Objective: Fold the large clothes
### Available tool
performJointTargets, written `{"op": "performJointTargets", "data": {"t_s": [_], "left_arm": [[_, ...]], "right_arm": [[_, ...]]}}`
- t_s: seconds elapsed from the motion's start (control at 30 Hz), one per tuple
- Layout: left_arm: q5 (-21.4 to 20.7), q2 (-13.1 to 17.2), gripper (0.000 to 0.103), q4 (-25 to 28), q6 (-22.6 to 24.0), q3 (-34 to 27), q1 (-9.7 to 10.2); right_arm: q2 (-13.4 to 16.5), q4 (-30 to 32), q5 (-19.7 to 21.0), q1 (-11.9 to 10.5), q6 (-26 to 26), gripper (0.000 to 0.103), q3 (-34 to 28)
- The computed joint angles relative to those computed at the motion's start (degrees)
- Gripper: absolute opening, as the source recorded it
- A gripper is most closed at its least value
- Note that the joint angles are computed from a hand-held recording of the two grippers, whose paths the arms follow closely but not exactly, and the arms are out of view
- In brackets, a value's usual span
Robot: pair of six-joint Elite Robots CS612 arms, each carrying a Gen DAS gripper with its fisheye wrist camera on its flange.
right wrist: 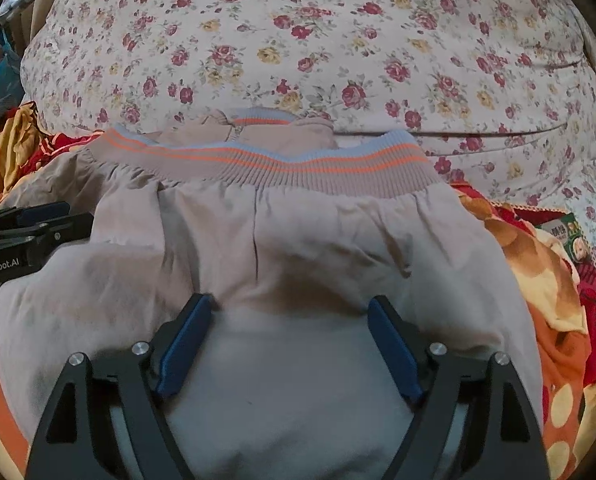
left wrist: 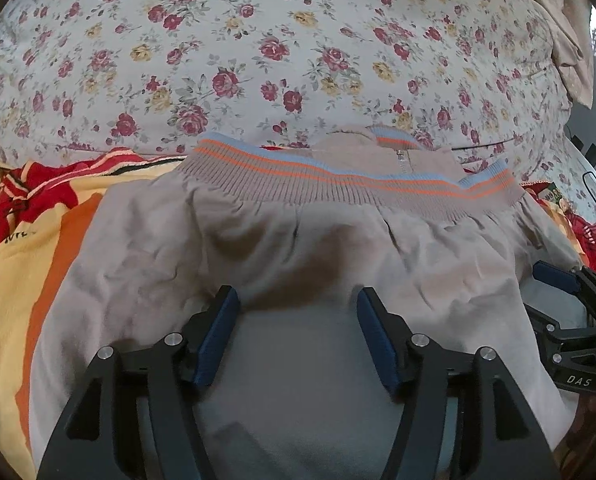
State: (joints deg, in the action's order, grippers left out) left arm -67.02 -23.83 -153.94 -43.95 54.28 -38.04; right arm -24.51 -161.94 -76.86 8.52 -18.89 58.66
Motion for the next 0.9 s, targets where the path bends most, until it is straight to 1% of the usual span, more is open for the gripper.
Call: {"op": "performJointTargets", "data": {"t_s": [0.23, 0.7, 0.9], "left_arm": [[-0.8, 0.0, 0.056, -1.0, 0.5, 0.2, 0.15], [-0.9, 0.1, 0.057, -0.4, 0.8, -0.1, 0.17], [-1.0, 0.1, 0.058, -0.4, 1.0, -0.2, 0.18]], "right_arm": [[0.1, 0.3, -0.3, 0.1, -0.5, 0.086, -0.2], [0.2, -0.3, -0.1, 0.0, -0.8, 0.088, -0.2], [0.2, 0.1, -0.8, 0.1, -0.8, 0.089, -0.3]]}}
